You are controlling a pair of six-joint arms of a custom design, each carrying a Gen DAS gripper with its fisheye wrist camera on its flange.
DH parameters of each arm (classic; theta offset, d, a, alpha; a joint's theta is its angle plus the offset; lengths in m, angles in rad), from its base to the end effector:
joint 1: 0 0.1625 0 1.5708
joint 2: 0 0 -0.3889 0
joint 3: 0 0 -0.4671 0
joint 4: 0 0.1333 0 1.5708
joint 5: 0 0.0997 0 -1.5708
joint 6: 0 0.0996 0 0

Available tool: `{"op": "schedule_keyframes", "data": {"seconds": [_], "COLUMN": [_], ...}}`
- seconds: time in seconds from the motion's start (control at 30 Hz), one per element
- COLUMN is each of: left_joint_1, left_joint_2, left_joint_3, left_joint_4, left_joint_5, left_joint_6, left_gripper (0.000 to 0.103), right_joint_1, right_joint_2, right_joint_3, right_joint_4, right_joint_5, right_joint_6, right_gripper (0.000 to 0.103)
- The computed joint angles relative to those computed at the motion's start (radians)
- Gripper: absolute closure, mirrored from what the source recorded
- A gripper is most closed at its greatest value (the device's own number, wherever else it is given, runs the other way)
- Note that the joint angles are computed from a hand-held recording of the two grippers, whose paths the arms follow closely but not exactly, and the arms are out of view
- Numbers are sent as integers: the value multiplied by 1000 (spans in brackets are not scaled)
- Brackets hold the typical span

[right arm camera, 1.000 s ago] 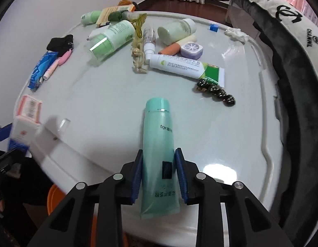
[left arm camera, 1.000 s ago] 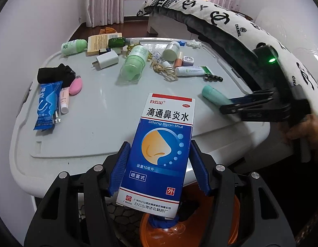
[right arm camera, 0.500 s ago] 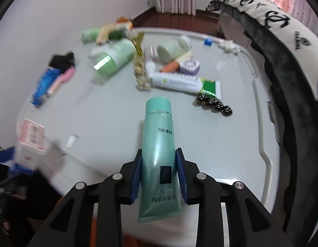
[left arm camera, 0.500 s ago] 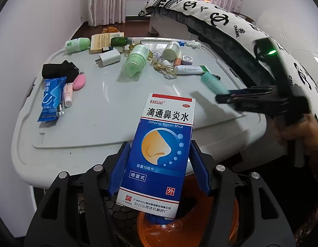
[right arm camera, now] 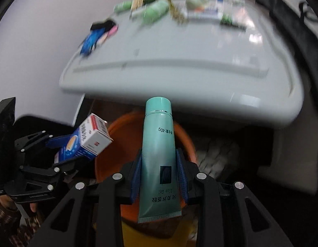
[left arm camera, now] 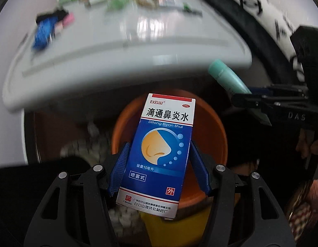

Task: Collect trash
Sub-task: 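Carry the medicine box and teal tube down over the orange bin and open both tools, then grasp the green-capped cylinder with the left tool while the right tool grasps the white-capped jar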

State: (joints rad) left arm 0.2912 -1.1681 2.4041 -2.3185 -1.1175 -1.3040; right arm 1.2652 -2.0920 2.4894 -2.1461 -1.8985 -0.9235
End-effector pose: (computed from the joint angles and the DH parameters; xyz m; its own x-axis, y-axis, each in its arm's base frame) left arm -0.2863 -0.2705 -0.0467 -0.8322 -0.0020 -0.5545 0.1639 0.9544 -0.2494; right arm -0.0093 -0.3660 0.2438 -0.7704 -0.5442 0.3322 -0.5280 0.8366 0.1460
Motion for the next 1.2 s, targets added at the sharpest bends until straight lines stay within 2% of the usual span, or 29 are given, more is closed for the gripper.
{"op": "schedule_keyframes", "data": {"seconds": [0.13,0.2,0.23,0.27,0.3,0.4,0.5,0.6,0.63,0.7,0.8,0.97,1.1,1.2], "left_joint_1": [-11,-15,-18,-19,-20,-22,-43,-62,-66,-52,4,120,260,344], "left_joint_2": [45,53,53,52,51,33,5,-25,-43,-51,-63,1,88,146], "left_joint_3": [-11,-21,-27,-34,-38,-28,-18,-25,-32,-56,-98,-191,-274,-329], "left_joint_4": [7,28,49,73,92,92,113,160,193,239,263,251,77,-34], "left_joint_5": [-71,-70,-66,-64,-59,-50,2,110,173,245,353,513,576,581], "left_joint_6": [13,16,11,0,-12,-29,-60,-87,-92,-90,-42,77,315,460], "left_gripper": [45,39,36,29,27,27,27,27,27,27,27,26,26,26], "right_joint_1": [-15,-11,-11,-7,-10,-15,-11,14,27,54,97,167,198,188], "right_joint_2": [-17,-7,-11,-4,-8,-22,-28,-40,-40,-26,19,144,228,258], "right_joint_3": [35,32,35,27,25,20,4,1,-2,-18,-63,-140,-183,-194], "right_joint_4": [47,77,75,91,93,72,64,3,-23,-79,-169,-328,-432,-475], "right_joint_5": [-25,-27,-22,-24,-13,14,56,97,115,157,216,245,246,255], "right_joint_6": [-4,16,23,39,46,47,48,16,7,6,13,57,75,84], "right_gripper": [71,71,63,57,50,45,43,43,43,41,33,29,27,26]}}
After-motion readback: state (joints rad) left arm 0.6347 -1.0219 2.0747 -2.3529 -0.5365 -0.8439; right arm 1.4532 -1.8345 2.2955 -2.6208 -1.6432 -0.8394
